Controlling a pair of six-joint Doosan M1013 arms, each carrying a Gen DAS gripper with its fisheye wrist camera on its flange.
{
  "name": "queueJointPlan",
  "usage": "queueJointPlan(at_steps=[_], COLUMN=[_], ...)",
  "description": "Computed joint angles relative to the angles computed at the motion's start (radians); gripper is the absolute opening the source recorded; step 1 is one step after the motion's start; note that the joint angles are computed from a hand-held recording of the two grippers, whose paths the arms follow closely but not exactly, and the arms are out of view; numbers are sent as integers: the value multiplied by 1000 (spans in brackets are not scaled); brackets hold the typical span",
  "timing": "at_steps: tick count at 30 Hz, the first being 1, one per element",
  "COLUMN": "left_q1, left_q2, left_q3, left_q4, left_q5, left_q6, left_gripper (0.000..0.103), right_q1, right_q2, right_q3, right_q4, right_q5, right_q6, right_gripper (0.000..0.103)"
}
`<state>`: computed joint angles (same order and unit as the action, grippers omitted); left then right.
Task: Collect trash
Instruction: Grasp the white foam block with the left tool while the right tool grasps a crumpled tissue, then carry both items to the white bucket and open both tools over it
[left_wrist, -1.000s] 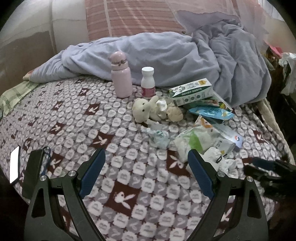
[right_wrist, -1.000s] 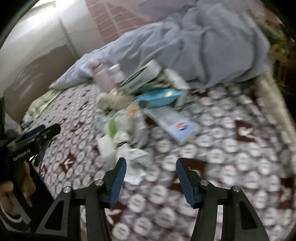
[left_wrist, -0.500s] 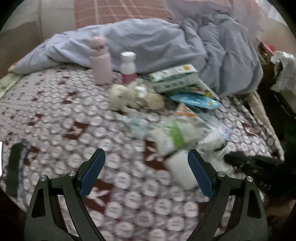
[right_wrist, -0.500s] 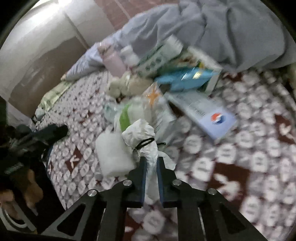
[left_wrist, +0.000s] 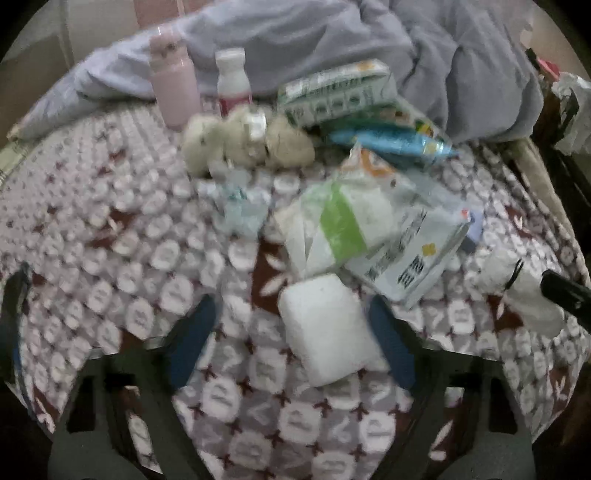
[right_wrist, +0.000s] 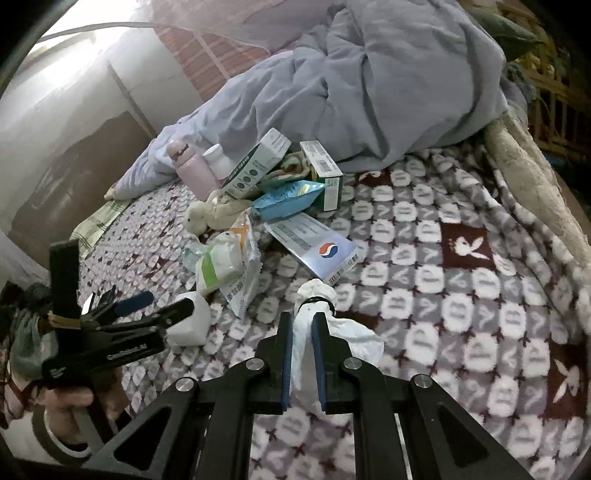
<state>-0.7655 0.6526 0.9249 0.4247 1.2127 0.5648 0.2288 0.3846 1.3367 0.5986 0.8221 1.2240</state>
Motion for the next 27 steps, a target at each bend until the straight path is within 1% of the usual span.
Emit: queueJointPlan(at_steps=[2, 3, 4, 5, 6, 7, 8, 9, 10, 11, 13, 14, 15, 16, 20, 23, 27], left_q1=[11, 11, 9, 7, 4, 2, 2, 3, 6, 6, 5, 4, 4, 1, -12, -23, -40], left_q2=[-13, -18, -21, -23, -22, -20, -23, -25, -33, -37, -44, -48, -47, -47, -12, 35, 108], left_q3=[28, 36, 40, 40, 34, 31, 32, 33, 38, 41, 40, 38, 31, 22, -57, -148, -288], left_q4=[-71, -79, -76, -76, -69, -65, -71, -80, -96, -100, -103, -110, -116, -118, -111, -117, -124], left_q5=[-51, -66, -74, -81, -75, -73, -81, -89, -106, -116, -129, -140, -145, -152, -138, -114, -77], left_q6=[9, 14, 21, 30, 40, 43, 53, 58, 63, 64, 67, 74, 81, 90, 139, 195, 269], left_gripper=[58, 50, 40, 36, 35, 32, 31, 30, 29, 29, 29, 29, 29, 29, 29, 29, 29], right_q1=[1, 2, 8, 11, 16, 15, 14, 16, 22, 26, 42, 46, 45, 40, 12, -15, -56], right_q2=[-2, 2, 12, 16, 19, 19, 20, 23, 27, 33, 55, 63, 67, 61, 4, -27, -62], right_q3=[4, -1, -21, -27, -33, -30, -29, -31, -36, -41, -67, -73, -75, -66, -8, 15, 38], right_q4=[-9, -29, -85, -119, -165, -160, -150, -155, -170, -183, -241, -257, -253, -235, -187, -166, -180], right_q5=[6, 19, 53, 64, 63, 54, 47, 42, 38, 39, 62, 75, 81, 72, -41, -75, -89], right_q6=[1, 13, 52, 79, 127, 133, 132, 136, 139, 138, 154, 166, 167, 163, 143, 149, 187], right_gripper=[10, 10, 10, 10, 11, 15, 27, 44, 49, 50, 50, 40, 24, 21, 19, 19, 19])
